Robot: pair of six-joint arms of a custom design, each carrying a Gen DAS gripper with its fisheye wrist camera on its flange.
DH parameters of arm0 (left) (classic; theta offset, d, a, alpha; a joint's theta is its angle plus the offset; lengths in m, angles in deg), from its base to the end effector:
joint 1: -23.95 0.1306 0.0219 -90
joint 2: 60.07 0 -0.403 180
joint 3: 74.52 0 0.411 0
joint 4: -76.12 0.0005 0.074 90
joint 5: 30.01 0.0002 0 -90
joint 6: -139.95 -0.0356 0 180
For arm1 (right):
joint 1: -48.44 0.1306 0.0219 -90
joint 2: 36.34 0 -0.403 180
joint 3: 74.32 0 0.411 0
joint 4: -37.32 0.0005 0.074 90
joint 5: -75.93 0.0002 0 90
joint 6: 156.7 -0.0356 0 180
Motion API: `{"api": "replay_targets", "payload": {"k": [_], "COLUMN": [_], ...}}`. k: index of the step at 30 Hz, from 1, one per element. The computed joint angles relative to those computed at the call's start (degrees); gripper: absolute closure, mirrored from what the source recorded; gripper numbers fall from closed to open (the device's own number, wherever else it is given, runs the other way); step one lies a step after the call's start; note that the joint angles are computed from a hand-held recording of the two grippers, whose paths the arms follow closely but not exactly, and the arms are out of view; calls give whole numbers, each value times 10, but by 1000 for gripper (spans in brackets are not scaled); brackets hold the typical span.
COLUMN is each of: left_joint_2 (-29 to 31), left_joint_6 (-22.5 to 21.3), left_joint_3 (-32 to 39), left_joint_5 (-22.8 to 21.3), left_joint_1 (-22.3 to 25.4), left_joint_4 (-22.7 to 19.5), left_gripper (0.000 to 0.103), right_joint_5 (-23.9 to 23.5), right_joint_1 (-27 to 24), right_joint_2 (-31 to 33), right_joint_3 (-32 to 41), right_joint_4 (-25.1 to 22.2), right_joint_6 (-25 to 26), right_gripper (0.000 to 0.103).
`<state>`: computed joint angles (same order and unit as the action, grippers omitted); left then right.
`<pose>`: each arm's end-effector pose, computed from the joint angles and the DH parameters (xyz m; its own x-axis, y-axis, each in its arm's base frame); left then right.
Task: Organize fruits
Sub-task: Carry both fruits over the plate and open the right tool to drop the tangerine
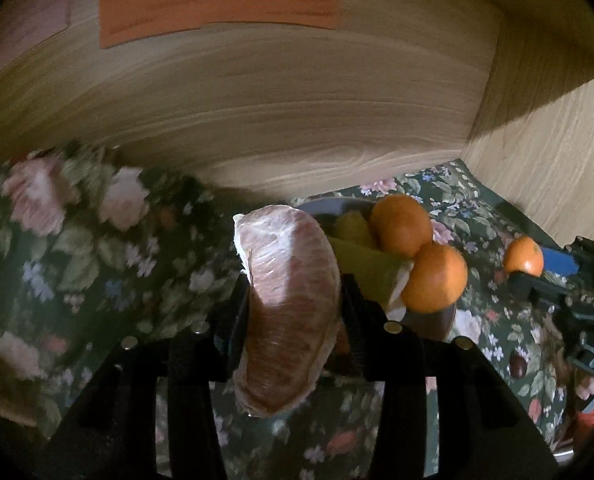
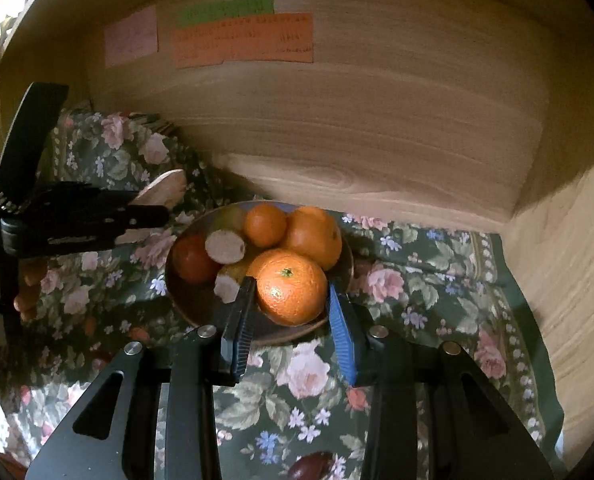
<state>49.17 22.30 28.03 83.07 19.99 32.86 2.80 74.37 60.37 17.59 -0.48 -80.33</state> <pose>0.6289 -0.0580 0.3814 -0.5302 0.4646 -0.7092 0.6336 0.7730 0.0328 0.5065 0.2342 0.4232 -0.6449 -0.0628 -0.7617 -0.0765 0.9969 -0.0174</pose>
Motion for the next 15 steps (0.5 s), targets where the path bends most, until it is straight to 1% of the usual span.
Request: {"api": "replay_targets", "payload": {"k": [5, 10, 11, 15], "left_joint_2": [33, 71, 74, 96], "left_joint_6": [5, 17, 22, 28], "left_joint_3": [42, 87, 89, 123], "left_joint_5": [-11, -15, -13, 5], "left_joint_1": [-10, -14, -12, -6], "left_joint_4": [-16, -48, -46, -82], "left_gripper": [60, 59, 59, 59], "right_joint_5": [-5, -17, -20, -41], "right_joint_1": [-8, -19, -21, -31], "right_joint_2": [19, 45, 49, 76], "right_joint_3": [22, 51, 56, 86], "right_joint_4": [-9, -15, -18, -35], "right_joint_6": [17, 29, 30, 31], "right_gripper": [70, 71, 71, 70]}}
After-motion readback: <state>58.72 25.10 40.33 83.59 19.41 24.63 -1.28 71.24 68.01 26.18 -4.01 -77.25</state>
